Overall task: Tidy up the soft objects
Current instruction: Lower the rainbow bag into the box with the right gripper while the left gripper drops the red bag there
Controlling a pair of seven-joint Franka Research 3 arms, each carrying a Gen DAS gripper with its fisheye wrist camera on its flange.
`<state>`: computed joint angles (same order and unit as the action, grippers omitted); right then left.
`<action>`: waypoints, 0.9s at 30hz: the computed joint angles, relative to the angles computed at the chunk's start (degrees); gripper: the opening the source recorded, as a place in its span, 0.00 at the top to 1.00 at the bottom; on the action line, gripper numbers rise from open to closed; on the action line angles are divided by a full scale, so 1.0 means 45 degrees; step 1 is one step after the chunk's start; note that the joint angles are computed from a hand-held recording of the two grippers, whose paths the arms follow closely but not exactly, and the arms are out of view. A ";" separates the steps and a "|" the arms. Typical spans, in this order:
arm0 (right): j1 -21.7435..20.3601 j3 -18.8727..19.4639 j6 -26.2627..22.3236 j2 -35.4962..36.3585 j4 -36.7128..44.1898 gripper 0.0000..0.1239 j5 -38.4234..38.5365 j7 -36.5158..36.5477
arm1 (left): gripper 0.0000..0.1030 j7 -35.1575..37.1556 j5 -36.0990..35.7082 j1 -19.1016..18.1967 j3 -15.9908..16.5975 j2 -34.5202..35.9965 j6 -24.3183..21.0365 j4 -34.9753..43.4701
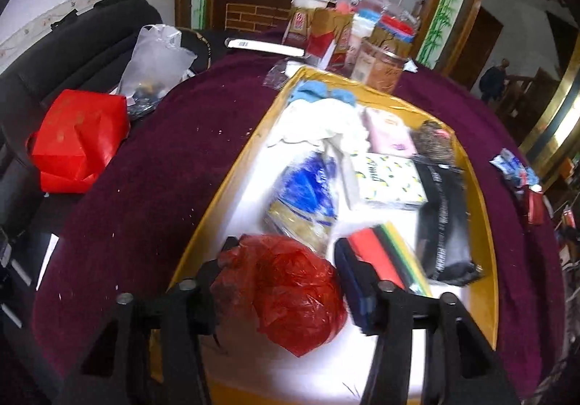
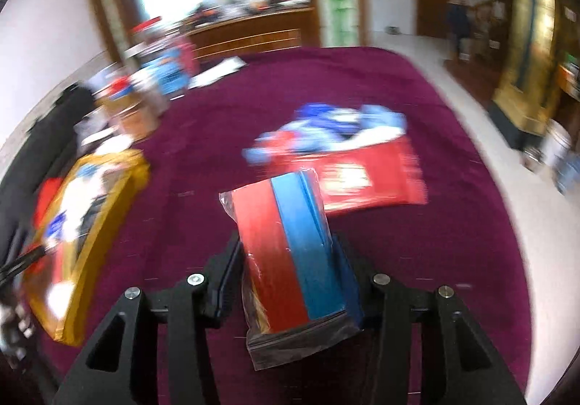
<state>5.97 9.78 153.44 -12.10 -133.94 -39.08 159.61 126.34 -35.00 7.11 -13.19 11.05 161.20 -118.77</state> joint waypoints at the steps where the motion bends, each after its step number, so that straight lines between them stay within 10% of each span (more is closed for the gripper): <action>1: 0.0214 0.0045 0.0149 0.0497 0.0493 0.62 0.0278 -0.0399 | 0.32 -0.0354 0.0344 -0.0077 0.0127 0.0235 -0.0237 0.0276; 6: 0.1604 -0.0180 0.0846 0.2850 0.2796 0.62 0.2232 -0.2862 | 0.30 0.0028 -0.0386 0.0341 -0.0248 0.0446 -0.0595 0.0683; 12: 0.2488 0.0268 0.0797 0.5837 0.6068 0.62 0.6586 -0.7421 | 0.27 0.3584 -0.5383 0.1065 -0.0629 -0.0606 -0.1014 0.0086; 18: 0.2596 0.1295 -0.0202 0.8157 0.8956 0.62 0.9716 -1.0561 | 0.25 0.5862 -0.8640 0.0790 0.0226 -0.1454 -0.1507 -0.0539; 27: 0.4438 0.0255 -0.1988 0.9995 1.1590 0.62 1.0369 -1.1710 | 0.25 0.6292 -0.9519 0.0118 0.1543 -0.1379 -0.2075 -0.0596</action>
<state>25.94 10.93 144.49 32.88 -81.78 7.58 106.92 154.66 -77.83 7.64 -6.25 4.84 151.86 -121.45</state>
